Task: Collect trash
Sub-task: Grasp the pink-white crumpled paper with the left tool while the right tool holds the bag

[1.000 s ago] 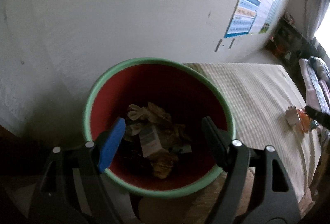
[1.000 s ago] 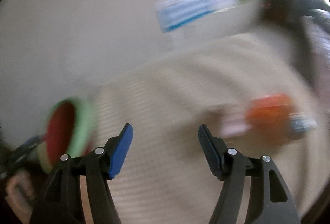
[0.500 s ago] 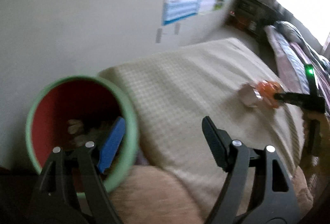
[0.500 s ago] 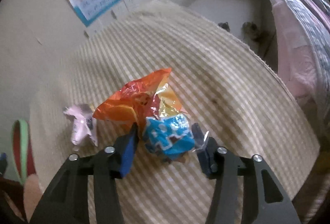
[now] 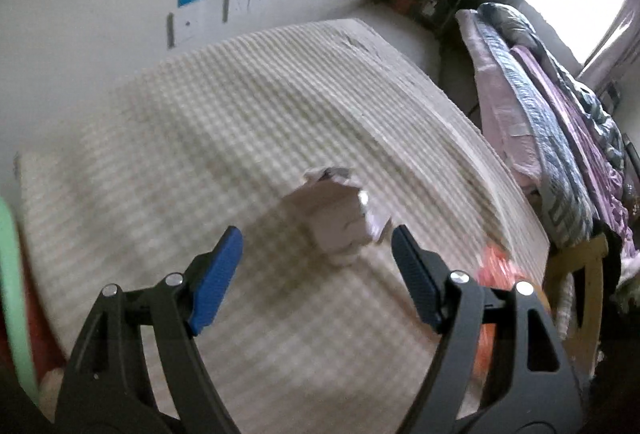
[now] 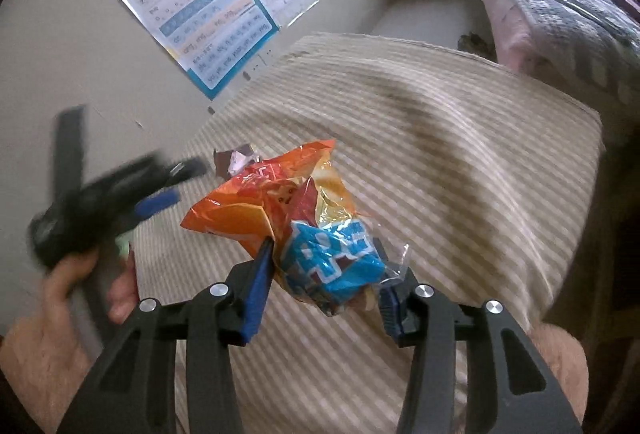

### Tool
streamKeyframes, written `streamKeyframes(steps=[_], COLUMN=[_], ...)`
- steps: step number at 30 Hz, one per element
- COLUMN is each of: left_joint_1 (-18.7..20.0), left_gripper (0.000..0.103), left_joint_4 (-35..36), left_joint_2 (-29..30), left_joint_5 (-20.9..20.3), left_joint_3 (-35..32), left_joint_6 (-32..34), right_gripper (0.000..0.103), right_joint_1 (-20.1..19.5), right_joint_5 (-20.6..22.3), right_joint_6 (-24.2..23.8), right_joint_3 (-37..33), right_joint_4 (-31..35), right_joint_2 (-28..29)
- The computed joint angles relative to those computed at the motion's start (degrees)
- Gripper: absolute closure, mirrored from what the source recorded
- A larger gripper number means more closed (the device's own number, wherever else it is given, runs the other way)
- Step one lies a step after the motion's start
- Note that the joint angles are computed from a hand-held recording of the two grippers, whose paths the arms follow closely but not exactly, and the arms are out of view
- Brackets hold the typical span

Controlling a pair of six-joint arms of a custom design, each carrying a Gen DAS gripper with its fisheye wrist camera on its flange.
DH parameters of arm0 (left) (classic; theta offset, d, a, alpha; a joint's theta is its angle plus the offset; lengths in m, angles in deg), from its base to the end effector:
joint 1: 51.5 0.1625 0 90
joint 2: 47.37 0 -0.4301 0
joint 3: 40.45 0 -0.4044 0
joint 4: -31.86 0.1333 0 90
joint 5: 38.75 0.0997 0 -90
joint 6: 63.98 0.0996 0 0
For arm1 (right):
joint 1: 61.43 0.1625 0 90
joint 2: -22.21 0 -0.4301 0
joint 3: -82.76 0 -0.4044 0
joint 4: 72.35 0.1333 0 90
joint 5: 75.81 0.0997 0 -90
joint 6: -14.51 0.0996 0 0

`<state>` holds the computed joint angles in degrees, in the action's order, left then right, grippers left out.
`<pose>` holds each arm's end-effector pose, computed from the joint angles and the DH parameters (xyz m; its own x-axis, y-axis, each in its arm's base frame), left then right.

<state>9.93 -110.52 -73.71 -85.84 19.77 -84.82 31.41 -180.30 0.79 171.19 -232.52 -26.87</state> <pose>-0.2246 -0.8329 0.0904 -0.8591 -0.1463 -0.4905 0.1583 0.8355 -0.5262 0.1444 -0.7232 0.1993 -0.9355 -0.1257 0.3303 -0.2722 0.8522 -0.4468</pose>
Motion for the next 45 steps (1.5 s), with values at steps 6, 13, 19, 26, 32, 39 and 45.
streamKeyframes(steps=[6,13,19,26,32,39,45], left_joint_1=[1.06,-0.24,-0.94,-0.02,0.22,0.51,-1.8], left_gripper=[0.048,0.093,0.095,0.057,0.049,0.066,0.079], left_joint_4=[9.65,5.97,1.76,2.39,4.34,9.38,-0.26], left_joint_2=[6.54,4.82,0.41,0.95,1.72,4.04,-0.43], left_joint_5=[-1.26,0.05,-0.21,-0.68,-2.73,-3.69,-0.35], left_joint_3=[-11.24,-8.16,-0.92,-2.07,-2.61,-5.7,2.64], left_joint_6=[-1.93,1.85,2.8,-0.26,-1.28,0.11,4.57], right_gripper=[0.057,0.057,0.057,0.056,0.056,0.056,0.056], right_joint_1=[-1.03,-1.5,-1.52,-1.57,-2.05,-2.02,-1.68], right_joint_5=[0.49,1.35,1.51,1.64,2.01,1.77,1.51], right_joint_6=[2.67,3.04,2.52,1.95,2.92,3.38,2.44], right_joint_3=[0.29,0.08,0.56,0.81,0.41,-0.03,0.18], right_joint_4=[-1.62,-0.7,-0.88,-1.01,0.12,0.93,0.25], right_joint_2=[-0.7,-0.81,-0.9,-0.95,-0.8,-0.72,-0.63])
